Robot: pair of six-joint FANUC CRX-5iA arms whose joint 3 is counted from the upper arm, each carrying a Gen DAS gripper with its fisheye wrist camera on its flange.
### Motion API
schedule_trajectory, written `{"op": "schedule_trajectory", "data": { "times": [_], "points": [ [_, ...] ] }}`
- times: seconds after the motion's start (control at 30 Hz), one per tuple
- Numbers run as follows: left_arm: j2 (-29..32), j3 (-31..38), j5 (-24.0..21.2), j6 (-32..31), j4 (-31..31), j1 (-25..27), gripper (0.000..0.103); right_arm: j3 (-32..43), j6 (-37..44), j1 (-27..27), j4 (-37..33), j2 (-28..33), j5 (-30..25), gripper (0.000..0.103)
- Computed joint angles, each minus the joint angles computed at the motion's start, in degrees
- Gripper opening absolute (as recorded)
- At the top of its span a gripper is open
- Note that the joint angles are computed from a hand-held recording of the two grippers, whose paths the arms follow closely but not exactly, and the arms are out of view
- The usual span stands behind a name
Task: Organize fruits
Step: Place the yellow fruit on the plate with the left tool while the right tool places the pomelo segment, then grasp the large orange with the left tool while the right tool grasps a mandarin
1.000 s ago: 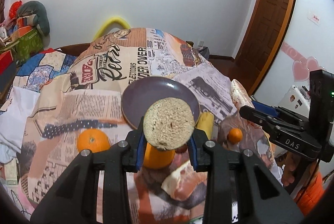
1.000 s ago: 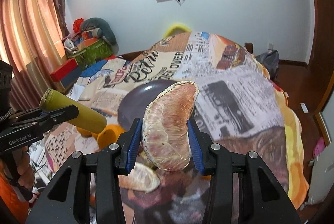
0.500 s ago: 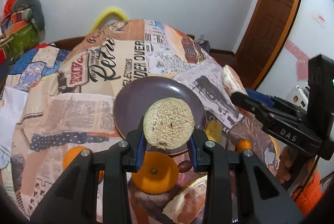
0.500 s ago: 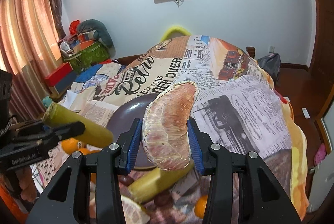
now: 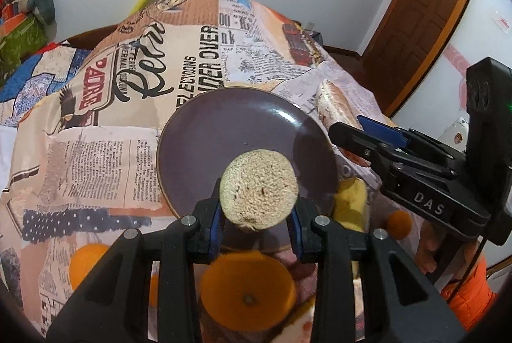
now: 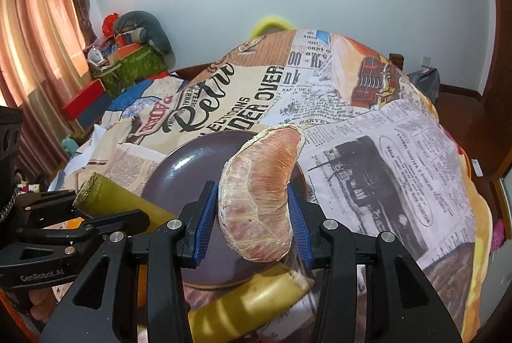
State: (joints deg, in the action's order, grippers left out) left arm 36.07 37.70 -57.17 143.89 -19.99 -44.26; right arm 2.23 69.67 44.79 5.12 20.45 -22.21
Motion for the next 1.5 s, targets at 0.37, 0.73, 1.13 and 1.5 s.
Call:
{"op": "schedule_trajectory", "data": {
  "times": [0.37,0.73,1.13,1.5],
  "points": [
    [1.4,1.6,1.6,-0.7,0.5,2.5,0.034,5.5,2.4,-0.4,-0.6,3.9,-4.3,0.041],
    [2.3,4.5,-2.0,0.3,-2.6,1.8,0.045,5.0,2.7,-0.1,-0.7,2.8,-2.7,0.049],
    [-1.1,3.9,-4.9,4.0,-9.1,-2.2,0.050,-4.5,-6.7,1.3,9.2,-4.0,2.0,0.054],
    [-4.8,-0.1,-9.6,10.1,-12.3,-5.8,0.055,-16.4,-20.3,1.8,22.0,-11.5,5.2,0.056]
  ]
}}
